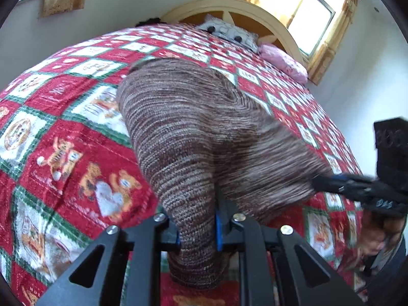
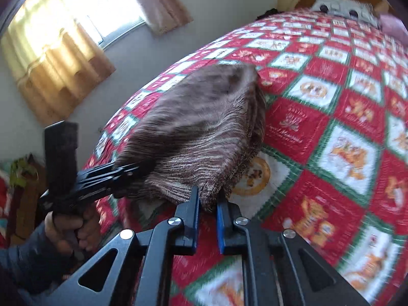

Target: Fold small clothes

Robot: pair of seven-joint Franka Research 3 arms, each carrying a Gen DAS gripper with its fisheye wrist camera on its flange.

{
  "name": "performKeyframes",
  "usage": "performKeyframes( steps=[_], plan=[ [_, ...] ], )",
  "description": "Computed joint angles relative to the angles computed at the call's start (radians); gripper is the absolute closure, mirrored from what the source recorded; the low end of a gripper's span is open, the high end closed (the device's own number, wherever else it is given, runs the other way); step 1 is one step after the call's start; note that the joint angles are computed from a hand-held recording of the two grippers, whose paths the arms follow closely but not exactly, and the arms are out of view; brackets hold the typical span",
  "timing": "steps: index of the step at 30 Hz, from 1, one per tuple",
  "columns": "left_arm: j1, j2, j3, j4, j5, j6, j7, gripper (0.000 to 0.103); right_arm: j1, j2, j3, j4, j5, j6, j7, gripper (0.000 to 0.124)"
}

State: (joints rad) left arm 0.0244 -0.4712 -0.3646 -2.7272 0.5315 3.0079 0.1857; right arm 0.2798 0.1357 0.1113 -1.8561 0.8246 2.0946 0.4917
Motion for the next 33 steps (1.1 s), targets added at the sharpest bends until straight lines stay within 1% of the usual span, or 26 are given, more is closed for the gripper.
performKeyframes(
  steps=[1,2,3,4,5,6,7,8,9,10,11,12,14,16,17,18,19,20,21,22,23,25,27,29,31,33],
  plan=[
    [-0.028,0.008,0.018,0.002,-0.013,-0.013,0.019,0.08,0.001,-0.01,-0.003,-0.006,-0.023,0.001,0.01,0.114],
    [-0.039,0.017,0.015,0.007,-0.016,-0.036,0.027,0.075,0.007,-0.016,-0.004,-0.02,-0.055,0.025,0.02,0.114],
    [-0.024,0.017,-0.005,0.008,-0.002,-0.042,0.013,0.071,0.024,-0.011,-0.002,-0.039,-0.117,0.081,0.044,0.113],
    [0.011,0.011,-0.042,0.006,0.035,-0.035,-0.018,0.07,0.037,-0.002,0.0,-0.056,-0.169,0.132,0.074,0.109],
    [0.011,0.008,-0.046,0.009,0.043,-0.043,-0.024,0.069,0.046,0.018,-0.008,-0.064,-0.171,0.158,0.082,0.106],
    [-0.009,0.001,-0.033,0.01,0.037,-0.061,-0.019,0.067,0.021,0.025,0.004,-0.062,-0.102,0.149,0.057,0.102],
    [-0.017,-0.013,-0.03,0.011,0.039,-0.08,-0.021,0.064,0.003,0.036,0.002,-0.049,-0.055,0.113,0.057,0.098],
    [-0.018,-0.038,-0.041,0.016,0.052,-0.123,-0.024,0.057,-0.003,0.041,0.0,-0.039,-0.046,0.098,0.076,0.094],
    [-0.018,-0.057,-0.048,0.018,0.069,-0.149,-0.03,0.053,-0.009,0.03,-0.002,-0.049,-0.027,0.113,0.089,0.077],
    [-0.004,-0.084,-0.068,0.02,0.099,-0.177,-0.049,0.05,-0.007,0.006,0.002,-0.077,0.0,0.171,0.076,0.068],
    [0.015,-0.11,-0.09,0.024,0.132,-0.203,-0.076,0.04,0.017,-0.032,-0.008,-0.117,0.044,0.265,0.035,0.068],
    [0.051,-0.138,-0.129,0.036,0.178,-0.249,-0.122,0.027,0.006,-0.05,0.014,-0.131,0.075,0.304,0.003,0.068],
    [0.083,-0.14,-0.153,0.062,0.24,-0.3,-0.172,0.019,0.012,-0.07,0.018,-0.123,0.169,0.285,-0.073,0.068],
    [0.091,-0.085,-0.146,0.109,0.271,-0.382,-0.162,0.018,0.018,-0.065,0.019,-0.091,0.227,0.188,-0.142,0.068],
    [0.088,-0.042,-0.148,0.141,0.262,-0.471,-0.147,0.019,0.028,-0.045,0.026,-0.065,0.225,0.148,-0.169,0.068],
    [0.084,0.004,-0.138,0.166,0.253,-0.527,-0.128,0.017,0.042,-0.029,0.032,-0.054,0.204,0.155,-0.169,0.068],
    [0.074,0.033,-0.119,0.175,0.246,-0.536,-0.12,0.015,0.066,-0.007,0.04,-0.043,0.157,0.21,-0.14,0.068],
    [0.068,0.044,-0.096,0.163,0.25,-0.514,-0.136,0.009,0.096,0.024,0.044,-0.035,0.067,0.291,-0.056,0.068],
    [0.067,0.034,-0.088,0.148,0.273,-0.501,-0.176,0.005,0.128,0.066,0.027,-0.01,-0.03,0.323,0.046,0.069],
    [0.057,0.031,-0.072,0.138,0.283,-0.486,-0.191,0.004,0.124,0.105,0.028,0.017,-0.056,0.308,0.086,0.069],
    [0.05,0.026,-0.055,0.122,0.303,-0.455,-0.211,0.004,0.086,0.109,0.063,0.014,-0.013,0.313,0.056,0.069],
    [0.034,0.015,-0.026,0.099,0.337,-0.418,-0.247,0.004,0.08,0.086,0.068,-0.014,0.017,0.322,0.016,0.069],
    [-0.002,-0.015,0.01,0.072,0.337,-0.399,-0.254,0.004,0.075,0.05,0.073,-0.052,0.043,0.347,-0.017,0.068],
    [-0.04,-0.027,0.012,0.08,0.314,-0.45,-0.24,0.005,0.068,-0.013,0.07,-0.118,0.103,0.393,-0.06,0.068],
    [-0.076,-0.054,-0.004,0.094,0.299,-0.524,-0.233,0.005,0.063,-0.06,0.057,-0.16,0.167,0.409,-0.093,0.064],
    [-0.105,-0.089,-0.016,0.101,0.302,-0.568,-0.237,0.005,0.067,-0.129,0.041,-0.219,0.231,0.433,-0.104,0.063]
  ],
)
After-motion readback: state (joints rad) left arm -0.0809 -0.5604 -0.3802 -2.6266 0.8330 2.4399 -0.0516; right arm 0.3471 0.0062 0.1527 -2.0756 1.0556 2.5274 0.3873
